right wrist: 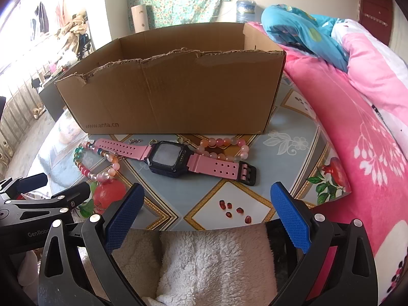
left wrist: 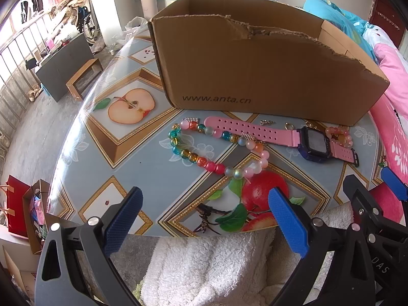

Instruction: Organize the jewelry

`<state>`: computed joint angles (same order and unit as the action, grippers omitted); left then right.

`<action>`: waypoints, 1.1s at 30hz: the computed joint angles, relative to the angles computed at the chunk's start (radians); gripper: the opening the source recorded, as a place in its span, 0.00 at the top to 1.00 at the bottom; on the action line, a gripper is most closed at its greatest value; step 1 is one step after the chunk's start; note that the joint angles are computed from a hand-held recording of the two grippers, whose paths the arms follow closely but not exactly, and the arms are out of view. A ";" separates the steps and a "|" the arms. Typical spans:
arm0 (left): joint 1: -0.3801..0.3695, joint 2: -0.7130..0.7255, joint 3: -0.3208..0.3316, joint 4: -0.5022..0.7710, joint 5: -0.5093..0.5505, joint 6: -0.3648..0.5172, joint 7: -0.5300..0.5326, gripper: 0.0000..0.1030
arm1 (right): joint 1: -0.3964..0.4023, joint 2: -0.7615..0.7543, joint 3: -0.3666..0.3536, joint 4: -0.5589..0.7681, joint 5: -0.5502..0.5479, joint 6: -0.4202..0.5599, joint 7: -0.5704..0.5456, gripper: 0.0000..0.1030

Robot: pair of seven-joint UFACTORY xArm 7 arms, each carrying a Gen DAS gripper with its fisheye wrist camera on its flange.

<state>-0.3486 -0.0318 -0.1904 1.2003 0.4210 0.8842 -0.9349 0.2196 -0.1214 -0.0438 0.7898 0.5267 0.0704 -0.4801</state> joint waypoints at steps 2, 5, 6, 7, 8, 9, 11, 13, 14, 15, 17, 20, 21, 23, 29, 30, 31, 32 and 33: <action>-0.001 0.003 0.000 0.003 0.003 0.002 -0.002 0.06 | -0.001 0.000 0.001 0.000 -0.002 -0.002 0.003 0.08; -0.002 0.004 0.000 0.004 0.005 0.003 -0.003 0.06 | -0.004 0.000 0.005 -0.002 -0.013 -0.003 0.013 0.08; -0.002 0.004 0.001 0.003 0.004 0.003 -0.002 0.06 | -0.003 0.000 0.004 -0.002 -0.012 -0.002 0.013 0.08; -0.002 0.003 0.001 0.003 0.004 0.002 -0.002 0.06 | -0.001 0.000 0.004 -0.003 -0.011 -0.003 0.013 0.08; -0.002 0.004 0.001 0.003 0.005 0.003 -0.002 0.06 | -0.002 0.000 0.005 -0.003 -0.014 -0.003 0.015 0.08; -0.002 0.003 0.001 0.002 0.005 0.003 -0.002 0.06 | -0.003 0.000 0.005 -0.002 -0.018 -0.002 0.017 0.08; -0.002 0.003 0.001 0.003 0.005 0.003 -0.002 0.06 | 0.000 0.000 0.004 -0.003 -0.015 -0.004 0.016 0.08; -0.002 0.003 0.001 0.002 0.007 0.002 -0.003 0.06 | -0.002 0.001 0.006 -0.004 -0.021 -0.006 0.021 0.08; -0.001 0.002 0.002 0.001 0.007 0.002 -0.003 0.06 | -0.001 0.001 0.004 -0.002 -0.020 -0.002 0.019 0.08; -0.002 0.003 0.001 0.003 0.008 0.003 -0.004 0.06 | 0.001 0.002 0.002 -0.001 -0.017 -0.001 0.017 0.08; -0.001 0.003 0.002 0.001 0.008 0.002 -0.004 0.06 | 0.000 0.003 0.003 0.000 -0.017 -0.002 0.015 0.08; -0.001 0.002 0.001 0.002 0.011 0.005 -0.006 0.06 | 0.000 0.002 0.003 0.000 -0.015 -0.001 0.011 0.08; -0.001 0.002 0.001 0.002 0.011 0.005 -0.006 0.06 | -0.001 0.002 0.003 0.000 -0.014 -0.001 0.011 0.08; -0.001 0.002 0.001 0.002 0.010 0.004 -0.005 0.06 | -0.003 0.002 0.004 0.000 -0.017 0.000 0.014 0.08; 0.000 0.002 0.002 0.001 0.012 0.003 -0.006 0.06 | -0.003 0.002 0.005 0.000 -0.018 -0.001 0.014 0.08; 0.000 0.002 0.001 0.002 0.012 0.004 -0.007 0.06 | -0.004 0.002 0.005 -0.001 -0.019 -0.001 0.014 0.08; 0.000 0.002 0.002 0.001 0.012 0.004 -0.007 0.06 | -0.003 0.002 0.005 -0.001 -0.019 -0.001 0.015 0.08; 0.000 0.002 0.001 0.001 0.013 0.004 -0.007 0.06 | -0.002 0.001 0.004 -0.002 -0.016 -0.002 0.014 0.08; 0.000 0.001 0.002 0.000 0.013 0.003 -0.007 0.06 | -0.002 0.001 0.004 -0.002 -0.016 -0.002 0.014 0.08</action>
<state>-0.3483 -0.0305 -0.1887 1.2005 0.4340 0.8875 -0.9416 0.2176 -0.1201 -0.0396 0.7882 0.5103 0.0681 -0.4664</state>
